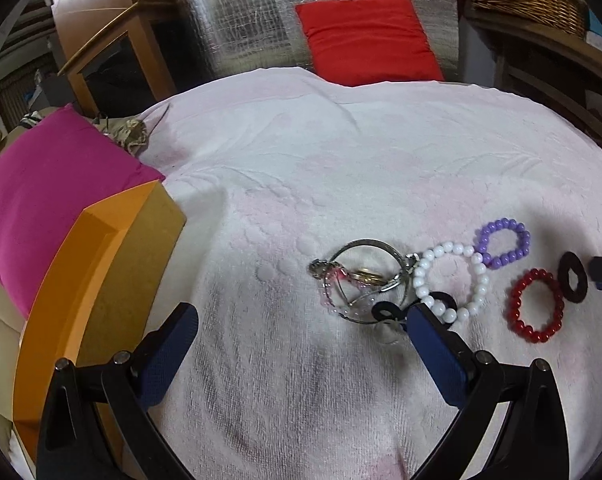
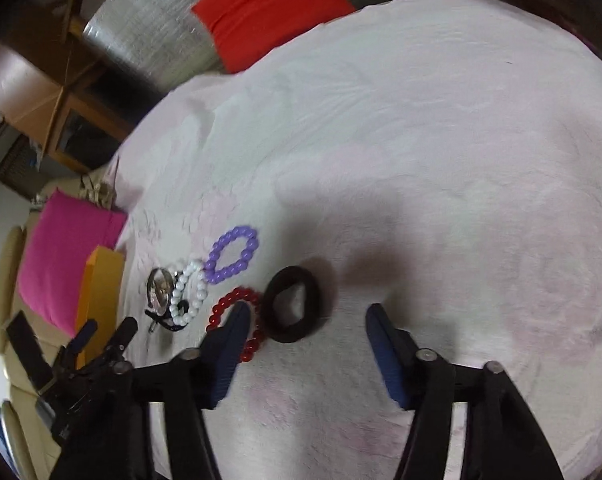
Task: Organize jewelry
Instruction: 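Grasp the black rubber ring with the right gripper, then lift the black ring with the right gripper while the left gripper grasps the red bead bracelet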
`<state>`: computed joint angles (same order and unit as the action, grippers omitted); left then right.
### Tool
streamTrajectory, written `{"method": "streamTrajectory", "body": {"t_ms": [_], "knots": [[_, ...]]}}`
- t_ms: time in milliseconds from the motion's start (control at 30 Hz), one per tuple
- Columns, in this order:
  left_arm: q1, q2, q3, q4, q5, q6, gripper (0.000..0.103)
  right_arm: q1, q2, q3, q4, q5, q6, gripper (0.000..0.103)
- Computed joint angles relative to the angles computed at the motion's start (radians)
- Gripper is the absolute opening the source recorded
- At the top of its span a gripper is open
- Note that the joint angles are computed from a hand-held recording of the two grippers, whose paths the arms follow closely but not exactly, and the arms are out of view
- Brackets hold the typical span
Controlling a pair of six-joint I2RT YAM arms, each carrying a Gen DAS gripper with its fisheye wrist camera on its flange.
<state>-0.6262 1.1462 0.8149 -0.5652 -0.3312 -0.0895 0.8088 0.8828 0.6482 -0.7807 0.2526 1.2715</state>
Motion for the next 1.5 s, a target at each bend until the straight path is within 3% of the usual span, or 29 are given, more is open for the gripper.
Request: {"method": "streamTrajectory", "body": {"t_ms": [167, 233, 300, 467, 833, 1500], "knots": [[-0.001, -0.013, -0.009, -0.001, 0.015, 0.022, 0.103, 0.005, 0.141, 0.058, -0.021, 0.063, -0.015, 0.033], [-0.004, -0.016, -0.010, -0.001, 0.014, 0.025, 0.103, 0.009, 0.179, 0.071, -0.031, 0.078, -0.018, 0.017], [-0.011, -0.018, -0.009, -0.003, 0.009, 0.021, 0.103, 0.018, 0.198, 0.079, -0.035, 0.101, -0.014, 0.011], [-0.034, -0.035, -0.013, 0.004, -0.028, 0.020, 0.103, 0.069, 0.187, 0.106, -0.075, 0.176, 0.023, 0.011], [-0.118, -0.030, 0.002, -0.003, -0.076, -0.011, 0.103, 0.077, 0.089, 0.090, -0.114, 0.203, 0.065, 0.011], [-0.307, 0.117, 0.072, 0.006, -0.149, -0.092, 0.103, 0.062, -0.069, 0.048, -0.223, 0.213, 0.115, 0.011]]}}
